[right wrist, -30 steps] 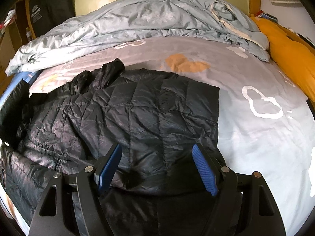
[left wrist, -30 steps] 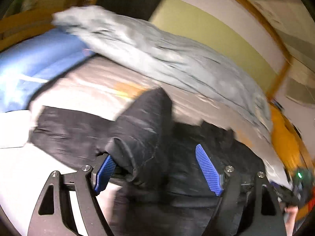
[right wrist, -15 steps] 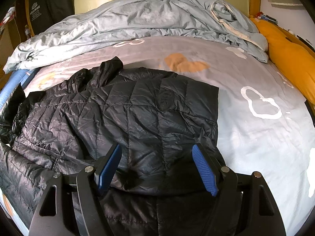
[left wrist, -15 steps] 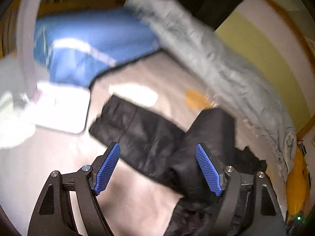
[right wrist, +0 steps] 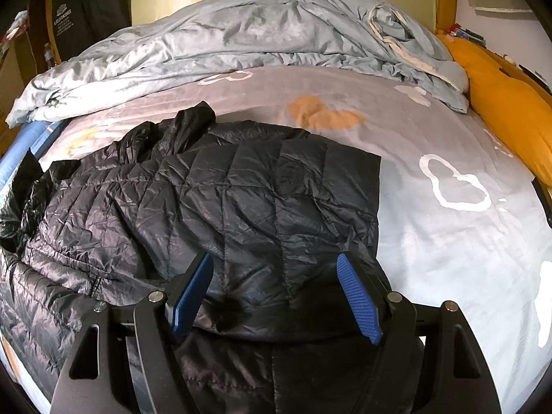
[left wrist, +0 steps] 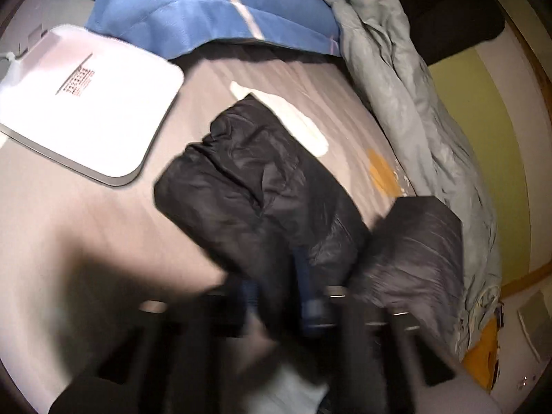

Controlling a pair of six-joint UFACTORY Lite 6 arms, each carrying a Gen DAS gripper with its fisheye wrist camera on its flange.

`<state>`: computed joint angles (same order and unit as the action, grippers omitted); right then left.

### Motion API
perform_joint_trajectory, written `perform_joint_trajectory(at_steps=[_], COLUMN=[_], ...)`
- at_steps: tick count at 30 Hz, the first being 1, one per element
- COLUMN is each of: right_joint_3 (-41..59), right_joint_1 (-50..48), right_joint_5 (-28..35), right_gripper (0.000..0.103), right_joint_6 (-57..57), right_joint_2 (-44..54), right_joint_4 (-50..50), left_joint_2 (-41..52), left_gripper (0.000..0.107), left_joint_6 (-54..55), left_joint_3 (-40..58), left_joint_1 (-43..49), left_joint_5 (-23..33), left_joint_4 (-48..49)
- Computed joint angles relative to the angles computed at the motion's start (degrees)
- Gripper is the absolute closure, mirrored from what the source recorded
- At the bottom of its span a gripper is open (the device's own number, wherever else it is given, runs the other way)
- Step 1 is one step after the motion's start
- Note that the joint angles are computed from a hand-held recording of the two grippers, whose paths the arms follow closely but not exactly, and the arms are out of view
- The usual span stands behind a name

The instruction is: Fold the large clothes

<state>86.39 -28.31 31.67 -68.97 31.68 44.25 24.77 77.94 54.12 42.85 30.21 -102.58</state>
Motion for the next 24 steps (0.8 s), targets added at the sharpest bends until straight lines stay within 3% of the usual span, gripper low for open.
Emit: perform_joint_trajectory(at_steps=[2,7,10,13,17,20,24], right_joint_3=[0.0,-0.5,-0.5,-0.6,-2.1,-3.2,-3.6], right_joint_1=[0.1,0.2,0.3,0.4,0.4,-0.3,-2.3], right_joint_5=[0.0,-0.6,-0.8,-0.9,-1.6,-1.0,3.3], right_gripper=[0.027,0.027,0.027,0.027,0.027,0.027,0.027], right_joint_6=[0.1,-0.6,-0.5,-0.5,-2.7,-4.9,-9.9], right_joint_2=[0.0,-0.8,-0.8,-0.9,-2.1,-3.4,-5.0], right_joint_4=[-0.3,0.4,0.3,0.5,2.4,4.9,11.3], left_joint_2=[0.3,-14.8,-28.1,-37.9,-35.9,-30.3,-21.9], left_gripper=[0.105,0.105,0.105,0.105,0.105,0.105,0.104], left_joint_6=[1.8,16.5,22.6,26.0,27.1,37.5,44.8], left_joint_3=[-0.6,-9.5,-15.5,-18.6,-16.1,-12.7,-7.6], left_joint_1=[0.6,-6.0,-13.4,-25.4,-43.2,-56.0,-64.0], left_joint_5=[2.3,3.7,7.9,6.3,0.9,-8.2,-15.7], left_joint_4=[-2.1,-14.7,-16.8,-18.1,-19.6,-30.2,-39.7])
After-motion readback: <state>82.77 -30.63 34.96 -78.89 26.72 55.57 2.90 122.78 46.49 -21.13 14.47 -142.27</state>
